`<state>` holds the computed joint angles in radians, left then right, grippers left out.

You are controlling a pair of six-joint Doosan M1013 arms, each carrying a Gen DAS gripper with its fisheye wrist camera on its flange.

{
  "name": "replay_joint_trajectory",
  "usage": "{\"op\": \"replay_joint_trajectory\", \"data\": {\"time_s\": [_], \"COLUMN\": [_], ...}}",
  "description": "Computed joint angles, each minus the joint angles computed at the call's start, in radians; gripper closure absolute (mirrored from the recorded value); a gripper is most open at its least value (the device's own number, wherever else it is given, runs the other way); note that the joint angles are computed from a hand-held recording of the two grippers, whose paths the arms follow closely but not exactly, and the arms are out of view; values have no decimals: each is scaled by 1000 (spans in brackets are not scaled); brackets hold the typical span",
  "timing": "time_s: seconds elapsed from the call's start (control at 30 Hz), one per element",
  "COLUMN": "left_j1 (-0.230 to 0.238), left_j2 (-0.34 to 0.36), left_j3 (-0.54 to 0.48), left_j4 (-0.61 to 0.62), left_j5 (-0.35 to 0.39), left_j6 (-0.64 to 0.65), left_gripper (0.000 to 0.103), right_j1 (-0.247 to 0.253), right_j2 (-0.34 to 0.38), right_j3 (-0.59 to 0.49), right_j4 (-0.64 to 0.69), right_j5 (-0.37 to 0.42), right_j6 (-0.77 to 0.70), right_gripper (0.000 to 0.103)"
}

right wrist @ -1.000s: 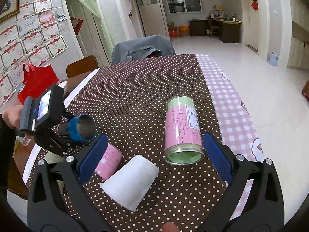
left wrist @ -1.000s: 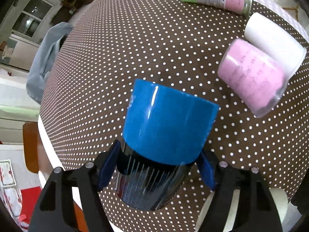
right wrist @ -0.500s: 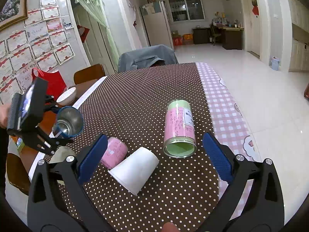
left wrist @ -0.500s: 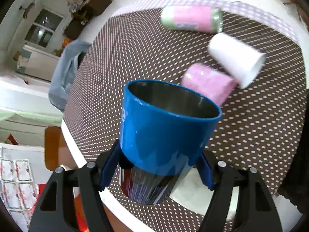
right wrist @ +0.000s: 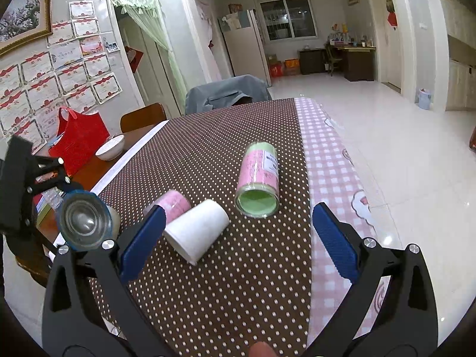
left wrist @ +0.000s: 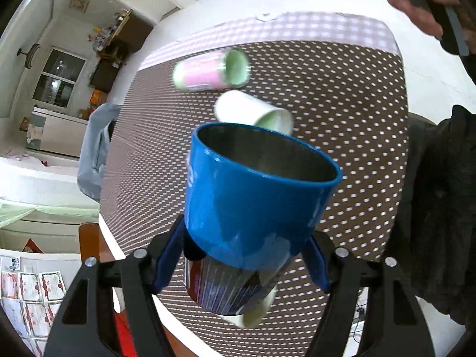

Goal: Flip cup upside down
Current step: 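Lower the can onto the tablecloth and open the left gripper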

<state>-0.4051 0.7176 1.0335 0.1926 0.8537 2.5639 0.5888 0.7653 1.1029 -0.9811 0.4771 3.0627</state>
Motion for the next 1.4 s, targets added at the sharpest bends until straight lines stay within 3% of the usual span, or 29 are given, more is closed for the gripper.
{"op": "replay_joint_trajectory", "data": {"time_s": [0.33, 0.67, 0.87, 1.17, 1.4], "left_j1": [-33, -56, -58, -25, 4], "left_j2": [23, 45, 18, -45, -112], "left_j3": [38, 47, 95, 178, 276], "left_j4": [56, 91, 85, -16, -81], "left_j5": [16, 0, -77, -202, -370], "left_j6": [-61, -78, -114, -175, -316], "left_gripper": [32, 31, 18, 18, 18], "right_j1": [3, 1, 1, 6, 15], "right_j2": [-42, -47, -45, -33, -16], "right_j3": [93, 109, 105, 72, 28], "right_j4": [-149, -151, -118, -48, 12], "right_j5": [-11, -16, -19, -18, -11], "right_j6": [194, 199, 161, 65, -42], "right_gripper": [6, 6, 6, 6, 6]}}
